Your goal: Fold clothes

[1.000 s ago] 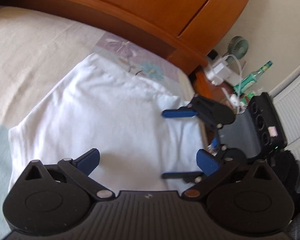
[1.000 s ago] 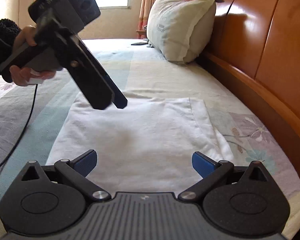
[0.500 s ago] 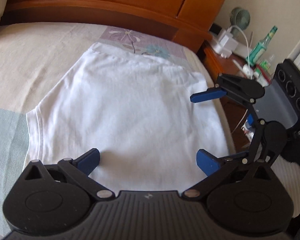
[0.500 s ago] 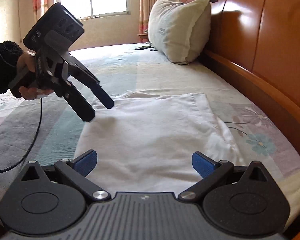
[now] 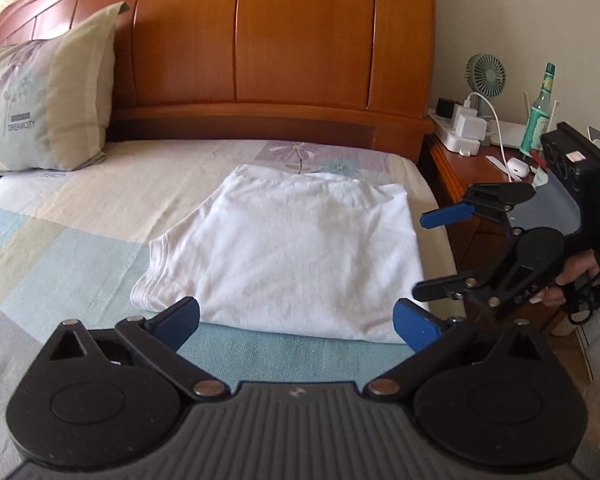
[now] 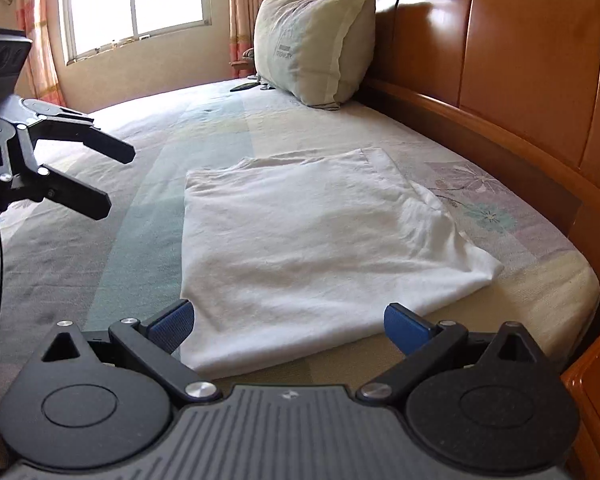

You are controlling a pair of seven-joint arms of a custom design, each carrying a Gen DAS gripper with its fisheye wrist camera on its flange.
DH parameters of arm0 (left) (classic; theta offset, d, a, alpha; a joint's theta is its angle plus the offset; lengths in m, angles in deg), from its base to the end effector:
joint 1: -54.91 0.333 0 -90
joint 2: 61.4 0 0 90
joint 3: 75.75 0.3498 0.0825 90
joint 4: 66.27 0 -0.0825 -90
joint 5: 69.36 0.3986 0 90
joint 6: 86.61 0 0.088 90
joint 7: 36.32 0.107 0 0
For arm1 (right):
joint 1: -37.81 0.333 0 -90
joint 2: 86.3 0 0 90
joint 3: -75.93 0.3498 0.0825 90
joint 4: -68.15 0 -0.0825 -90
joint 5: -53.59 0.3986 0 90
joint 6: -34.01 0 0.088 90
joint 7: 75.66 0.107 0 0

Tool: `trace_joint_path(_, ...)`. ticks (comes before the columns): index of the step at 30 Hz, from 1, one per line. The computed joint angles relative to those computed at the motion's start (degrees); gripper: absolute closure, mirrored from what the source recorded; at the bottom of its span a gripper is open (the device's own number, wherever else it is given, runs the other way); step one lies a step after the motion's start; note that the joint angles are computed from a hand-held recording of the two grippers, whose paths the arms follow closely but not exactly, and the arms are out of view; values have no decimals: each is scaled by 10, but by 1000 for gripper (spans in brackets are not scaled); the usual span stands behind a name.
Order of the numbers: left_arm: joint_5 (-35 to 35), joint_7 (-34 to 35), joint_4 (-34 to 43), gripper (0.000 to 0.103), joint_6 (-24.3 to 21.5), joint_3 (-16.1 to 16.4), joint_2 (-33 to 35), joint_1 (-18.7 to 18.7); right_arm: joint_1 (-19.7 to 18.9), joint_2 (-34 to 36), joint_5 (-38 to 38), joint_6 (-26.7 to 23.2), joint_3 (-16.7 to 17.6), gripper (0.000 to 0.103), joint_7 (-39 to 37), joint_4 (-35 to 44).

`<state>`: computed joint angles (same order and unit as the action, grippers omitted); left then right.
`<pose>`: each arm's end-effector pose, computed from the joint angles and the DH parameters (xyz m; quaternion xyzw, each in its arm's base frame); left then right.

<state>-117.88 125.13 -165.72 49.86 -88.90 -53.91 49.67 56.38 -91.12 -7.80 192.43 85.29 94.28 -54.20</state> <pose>0.6288 -0.2076 0.5877 -0.2208 0.8754 -0.4172 0.1042 0.4859 0.3025 0.5333 -0.6220 0.6358 -0.2967 0.3475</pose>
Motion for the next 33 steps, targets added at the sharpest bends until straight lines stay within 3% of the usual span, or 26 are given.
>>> trace_joint_path(5, -93, 15, -138, 1, 112, 10, -96, -19, -3, 65, -57, -12, -22, 0, 69, 87)
trace_joint_path(9, -83, -11, -188, 1, 146, 31, -128, -38, -1, 123, -31, 6, -63, 0, 102, 141)
trace_joint_path(10, -78, -11, -190, 1, 135, 38, -131, -40, 0, 133, -15, -3, -72, 0, 100, 148)
trace_joint_path(14, -73, 2, -195, 1, 115, 56, -146, -46, 3, 133, 5, 33, -98, 0, 100, 133)
trace_joint_path(19, -88, 23, -195, 1, 102, 70, -164, -54, 25, 120, 90, -40, -78, 0, 9, 145)
trace_joint_path(24, -105, -12, -183, 1, -3, 96, -193, -48, 47, 110, 124, -131, -60, 0, -39, 162)
trace_joint_path(28, -136, -15, -186, 1, -60, 114, -218, -46, 59, 98, 140, -168, -48, 0, -33, 168)
trace_joint_path(33, -149, 6, -235, 1, 85, 91, -270, -57, 79, 80, 153, -213, -25, 0, -32, 173)
